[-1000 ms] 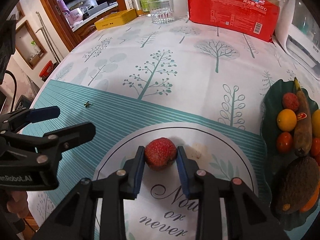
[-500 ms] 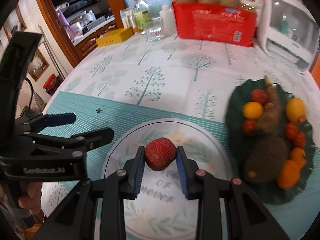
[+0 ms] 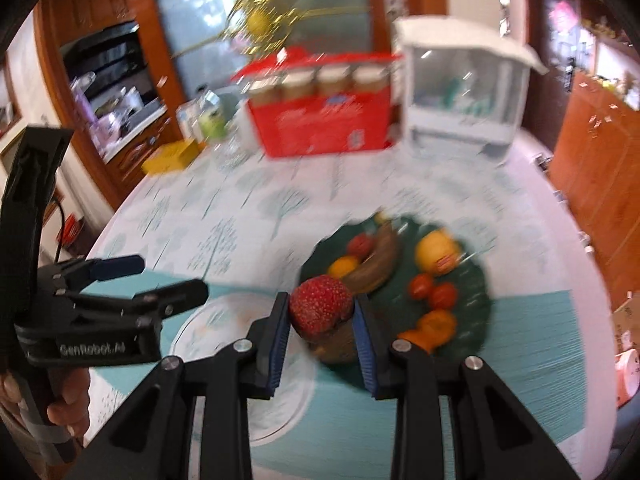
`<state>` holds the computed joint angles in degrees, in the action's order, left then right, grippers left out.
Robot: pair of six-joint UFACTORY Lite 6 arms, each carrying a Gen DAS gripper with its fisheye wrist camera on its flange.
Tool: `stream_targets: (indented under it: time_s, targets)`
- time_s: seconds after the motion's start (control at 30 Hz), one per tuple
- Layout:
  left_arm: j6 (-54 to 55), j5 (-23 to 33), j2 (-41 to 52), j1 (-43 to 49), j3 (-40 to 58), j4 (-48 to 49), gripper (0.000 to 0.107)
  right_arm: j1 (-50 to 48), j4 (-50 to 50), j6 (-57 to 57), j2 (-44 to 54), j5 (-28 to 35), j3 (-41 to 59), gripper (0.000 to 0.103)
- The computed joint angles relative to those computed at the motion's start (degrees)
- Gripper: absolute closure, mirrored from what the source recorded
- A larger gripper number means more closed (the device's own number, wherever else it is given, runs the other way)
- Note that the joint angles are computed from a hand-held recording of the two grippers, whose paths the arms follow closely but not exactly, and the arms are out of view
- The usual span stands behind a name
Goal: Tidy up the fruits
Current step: 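Carry the strawberry with the right gripper over the green plate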
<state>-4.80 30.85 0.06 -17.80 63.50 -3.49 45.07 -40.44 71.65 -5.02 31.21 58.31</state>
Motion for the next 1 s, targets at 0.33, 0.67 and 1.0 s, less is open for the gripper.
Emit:
stream_targets:
  time_s: [0.33,0.67,1.0]
  targets:
    - [-10.7,3.9,14.0,-6.7,24.4,10.0,0.005,-14.3,9.0,-15.1,0.5,-1.2,5.7,0.072]
    - [-6.6,4.1,30.8,-7.9,36.0,4.8,0.005,-19.4,14.5,-18.8,11.4,-8.9,2.9,0.072]
    - [-4.4,4.6,37.6,-8.1,39.6,2.5,0.005,-19.9,17.5,-20.4,16.7,-12.3,1.9,0.069]
